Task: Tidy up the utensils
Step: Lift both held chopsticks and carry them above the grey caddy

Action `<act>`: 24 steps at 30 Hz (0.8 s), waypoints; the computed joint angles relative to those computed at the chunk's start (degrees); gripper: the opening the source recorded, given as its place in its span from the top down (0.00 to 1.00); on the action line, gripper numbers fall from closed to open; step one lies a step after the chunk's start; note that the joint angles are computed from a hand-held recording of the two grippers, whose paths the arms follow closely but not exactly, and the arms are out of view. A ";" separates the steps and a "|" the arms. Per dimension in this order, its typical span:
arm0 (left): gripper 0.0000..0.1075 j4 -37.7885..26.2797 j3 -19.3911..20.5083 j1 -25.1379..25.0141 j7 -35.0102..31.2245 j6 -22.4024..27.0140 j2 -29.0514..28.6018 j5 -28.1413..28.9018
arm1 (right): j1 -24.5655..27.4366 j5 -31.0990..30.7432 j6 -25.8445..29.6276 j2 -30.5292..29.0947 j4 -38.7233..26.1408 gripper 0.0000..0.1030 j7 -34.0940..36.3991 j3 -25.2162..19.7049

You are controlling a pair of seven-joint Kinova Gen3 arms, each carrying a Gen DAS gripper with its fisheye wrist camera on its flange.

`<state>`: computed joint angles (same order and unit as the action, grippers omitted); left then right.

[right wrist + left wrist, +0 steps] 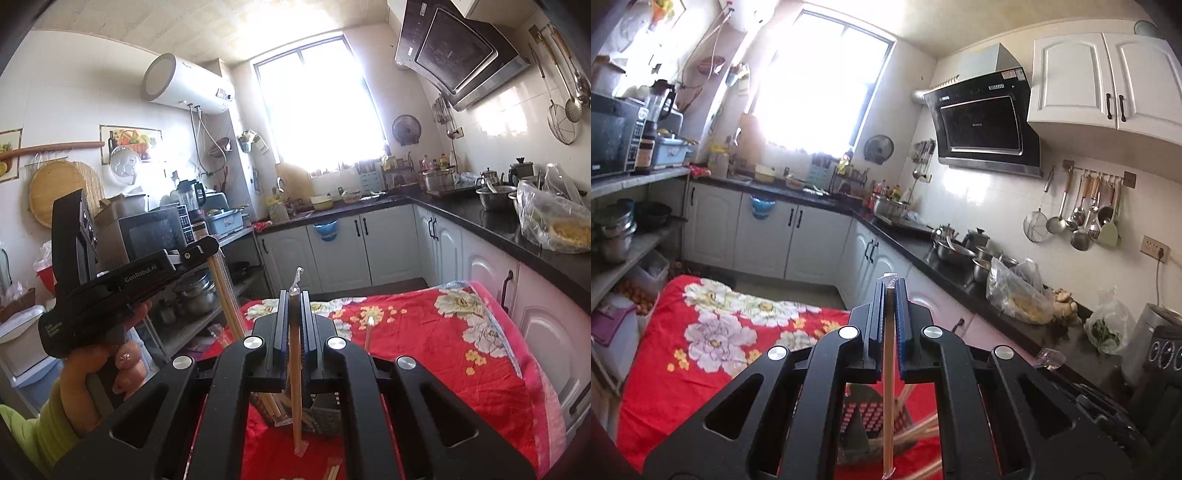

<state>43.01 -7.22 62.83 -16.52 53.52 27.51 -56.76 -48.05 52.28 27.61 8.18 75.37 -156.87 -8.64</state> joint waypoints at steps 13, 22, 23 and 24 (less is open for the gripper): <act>0.98 -10.52 -4.90 -0.09 -2.92 4.33 6.80 0.16 | -2.22 1.67 1.29 3.19 -6.47 0.94 0.76 2.99; 0.98 -12.20 -7.92 -0.27 -2.56 5.31 9.75 0.70 | -3.46 2.53 1.43 6.37 -10.72 0.94 1.62 6.21; 0.98 -11.76 -8.09 -0.29 -2.14 5.06 9.86 0.64 | -3.61 2.66 1.44 6.74 -11.00 0.94 1.45 6.65; 0.98 -11.34 -8.26 -0.21 -1.76 4.91 9.89 0.50 | -3.68 2.76 1.40 7.15 -11.24 0.94 1.14 7.13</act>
